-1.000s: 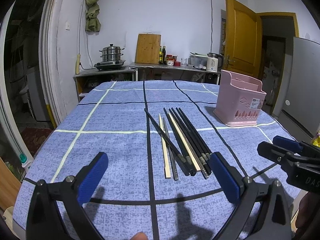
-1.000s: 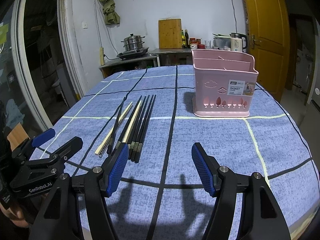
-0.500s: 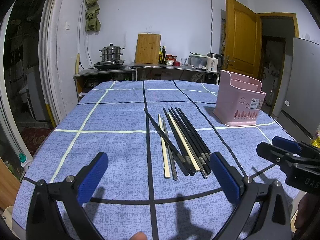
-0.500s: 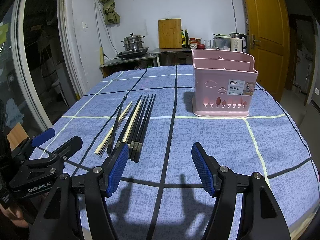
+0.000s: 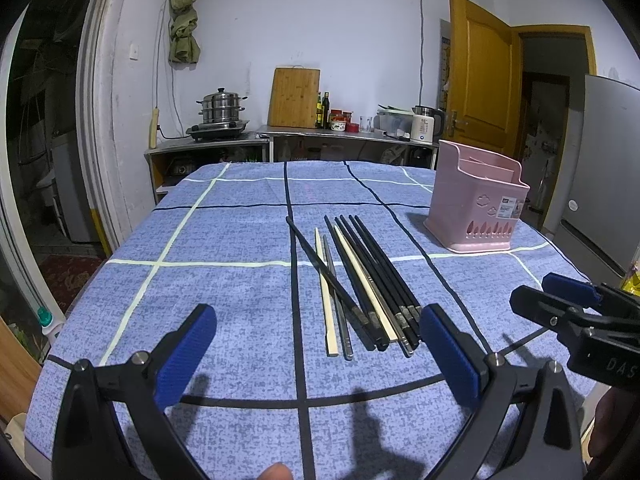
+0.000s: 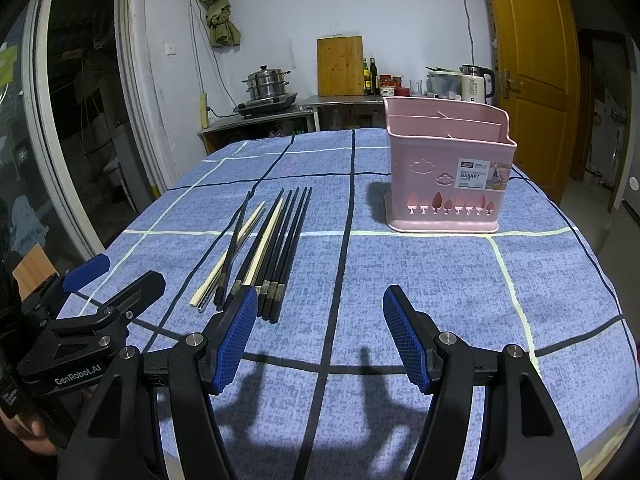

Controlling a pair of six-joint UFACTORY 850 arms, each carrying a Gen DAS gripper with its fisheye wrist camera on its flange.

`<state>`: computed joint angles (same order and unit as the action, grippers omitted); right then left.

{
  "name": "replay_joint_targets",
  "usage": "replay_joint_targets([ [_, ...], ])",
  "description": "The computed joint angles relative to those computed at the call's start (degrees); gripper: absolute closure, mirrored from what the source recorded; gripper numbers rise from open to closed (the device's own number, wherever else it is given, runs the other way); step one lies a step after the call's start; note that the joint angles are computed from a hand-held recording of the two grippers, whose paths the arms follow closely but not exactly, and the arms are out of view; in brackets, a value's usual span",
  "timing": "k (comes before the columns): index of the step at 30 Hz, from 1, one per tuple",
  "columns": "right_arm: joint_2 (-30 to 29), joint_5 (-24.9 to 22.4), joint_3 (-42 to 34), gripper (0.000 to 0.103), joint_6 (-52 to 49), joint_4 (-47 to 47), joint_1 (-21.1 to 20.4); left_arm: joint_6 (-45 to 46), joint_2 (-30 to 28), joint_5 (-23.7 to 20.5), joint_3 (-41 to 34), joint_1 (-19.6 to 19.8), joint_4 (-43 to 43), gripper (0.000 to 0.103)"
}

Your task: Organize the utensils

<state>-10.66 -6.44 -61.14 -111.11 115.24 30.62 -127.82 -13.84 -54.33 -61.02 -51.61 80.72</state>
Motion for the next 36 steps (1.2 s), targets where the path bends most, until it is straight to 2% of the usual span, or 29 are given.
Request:
replay_joint_targets([
  [19, 0.0, 0.1, -0.1, 0.037, 0.9, -1.1, 0.0, 1.3, -0.3, 0.0, -0.5, 0.0, -0.7, 0.000],
  [28, -0.7, -0.2, -1.2, 0.037, 8.9, -9.3, -0.1, 1.8, 0.4, 1.2, -0.3, 0.8, -1.0, 0.000],
  [30, -1.4, -0.2, -2.0, 0.037, 13.9, -14.5, -0.2, 2.7, 0.4, 2.0, -0.4, 1.4, -1.5, 0.000],
  [34, -2.9, -0.3, -4.1, 0.037, 21.1, -22.7, -0.2, 4.5, 0.8, 6.1, -0.4, 3.9, -1.9, 0.000],
  [36, -4.2, -0.6, -5.9, 0.037, 28.6, -30.8, -0.3, 5.9, 0.8, 8.6, -0.8, 5.5, -3.2, 0.000],
])
